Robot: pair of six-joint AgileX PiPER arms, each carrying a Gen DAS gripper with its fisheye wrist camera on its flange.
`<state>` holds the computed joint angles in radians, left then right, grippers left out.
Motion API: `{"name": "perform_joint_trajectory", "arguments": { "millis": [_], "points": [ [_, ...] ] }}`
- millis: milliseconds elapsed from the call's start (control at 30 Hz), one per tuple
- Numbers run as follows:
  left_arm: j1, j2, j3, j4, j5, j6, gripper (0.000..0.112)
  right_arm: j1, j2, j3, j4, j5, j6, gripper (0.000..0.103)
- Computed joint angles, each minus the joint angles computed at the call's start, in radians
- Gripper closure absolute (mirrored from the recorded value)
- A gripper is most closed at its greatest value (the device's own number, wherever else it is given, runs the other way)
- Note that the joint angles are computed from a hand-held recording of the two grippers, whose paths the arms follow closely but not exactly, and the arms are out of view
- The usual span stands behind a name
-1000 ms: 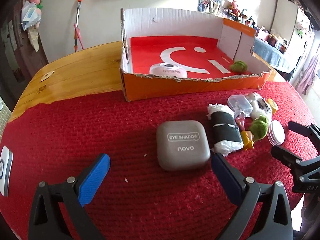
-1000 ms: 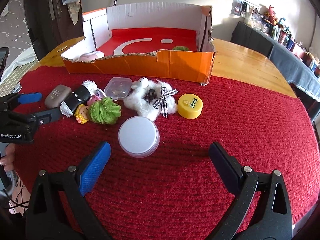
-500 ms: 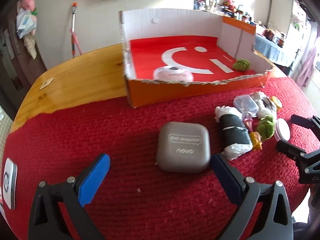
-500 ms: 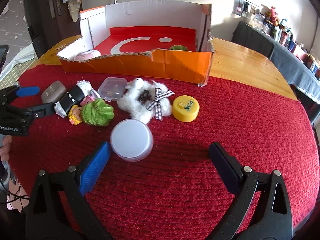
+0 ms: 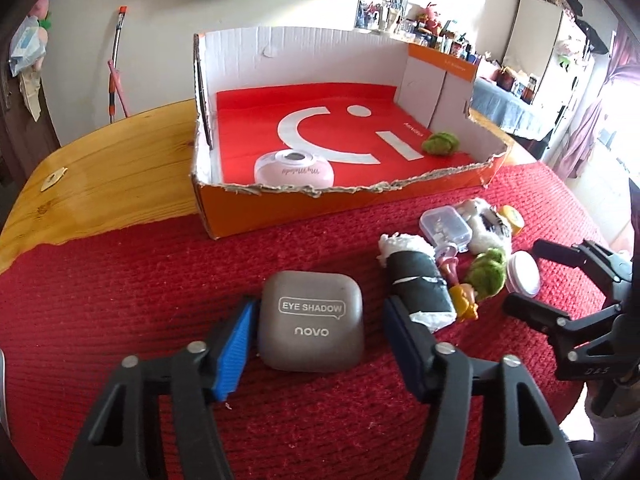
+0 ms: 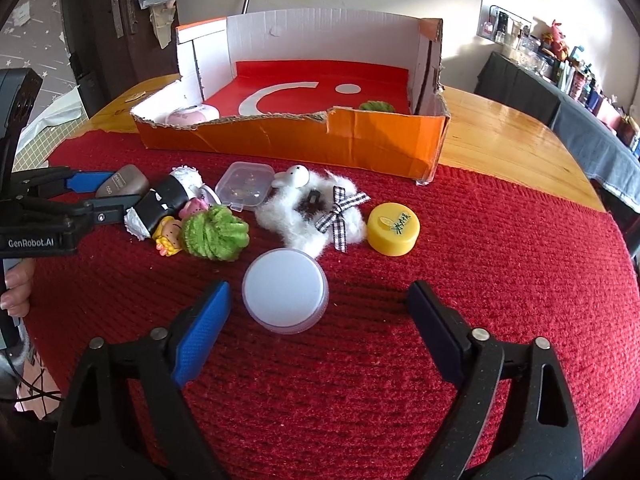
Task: Organize objects
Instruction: 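Grasp the grey eye shadow case with the left tool while the right tool grasps the clear round lid container, then lower the grey case and clear container into the box and open both tools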
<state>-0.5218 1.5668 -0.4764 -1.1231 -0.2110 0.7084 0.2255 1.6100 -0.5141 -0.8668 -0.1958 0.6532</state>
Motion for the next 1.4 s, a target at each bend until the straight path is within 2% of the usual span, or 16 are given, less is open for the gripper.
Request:
{"name": "perform_joint_trajectory", "arguments": {
  "millis": [100,200,267,300,467,533,600,700,767,1100,1167,1267,1400],
  "points": [
    [-0.007,0.000,0.005,0.024,-0.014,-0.038,0.054,0.013,-0.002,0.007,0.077,-0.005,-0.079,0.022],
    [-0.010,-0.002,0.013,0.067,-0.024,-0.090,0.060,0.017,-0.004,0.023,0.147,-0.033,-0.150,0.036],
    [-0.004,-0.006,0.025,0.183,-0.020,-0.209,0.060,0.010,-0.009,0.035,0.127,-0.057,-0.134,0.062],
    [-0.009,-0.008,0.032,0.220,-0.027,-0.253,0.060,0.008,-0.014,0.040,0.128,-0.064,-0.136,0.064],
    [-0.054,-0.049,0.066,0.198,-0.055,-0.290,0.060,-0.016,-0.050,0.083,0.081,-0.123,-0.110,0.064],
    [-0.073,-0.089,0.085,0.200,-0.053,-0.304,0.060,-0.002,-0.087,0.102,0.155,-0.120,-0.184,0.064],
    [-0.117,-0.126,0.096,0.079,-0.078,-0.204,0.060,0.004,-0.131,0.116,0.178,-0.121,-0.208,0.064],
    [-0.174,-0.163,0.100,-0.085,-0.121,-0.065,0.060,-0.001,-0.171,0.114,0.093,-0.117,-0.125,0.064],
    [-0.191,-0.176,0.100,-0.129,-0.133,-0.027,0.060,0.000,-0.186,0.113,0.069,-0.112,-0.104,0.064],
    [-0.200,-0.192,0.104,-0.143,-0.129,-0.037,0.060,-0.023,-0.192,0.112,-0.025,-0.123,-0.022,0.064],
    [-0.184,-0.196,0.095,-0.105,-0.105,-0.073,0.060,-0.037,-0.193,0.103,-0.098,-0.134,0.041,0.064],
    [-0.159,-0.202,0.071,-0.077,-0.069,-0.078,0.060,-0.069,-0.195,0.066,-0.293,-0.167,0.213,0.064],
    [-0.111,-0.206,-0.011,-0.191,-0.004,0.098,0.060,-0.108,-0.170,-0.042,-0.571,-0.230,0.458,0.064]
  ]
}}
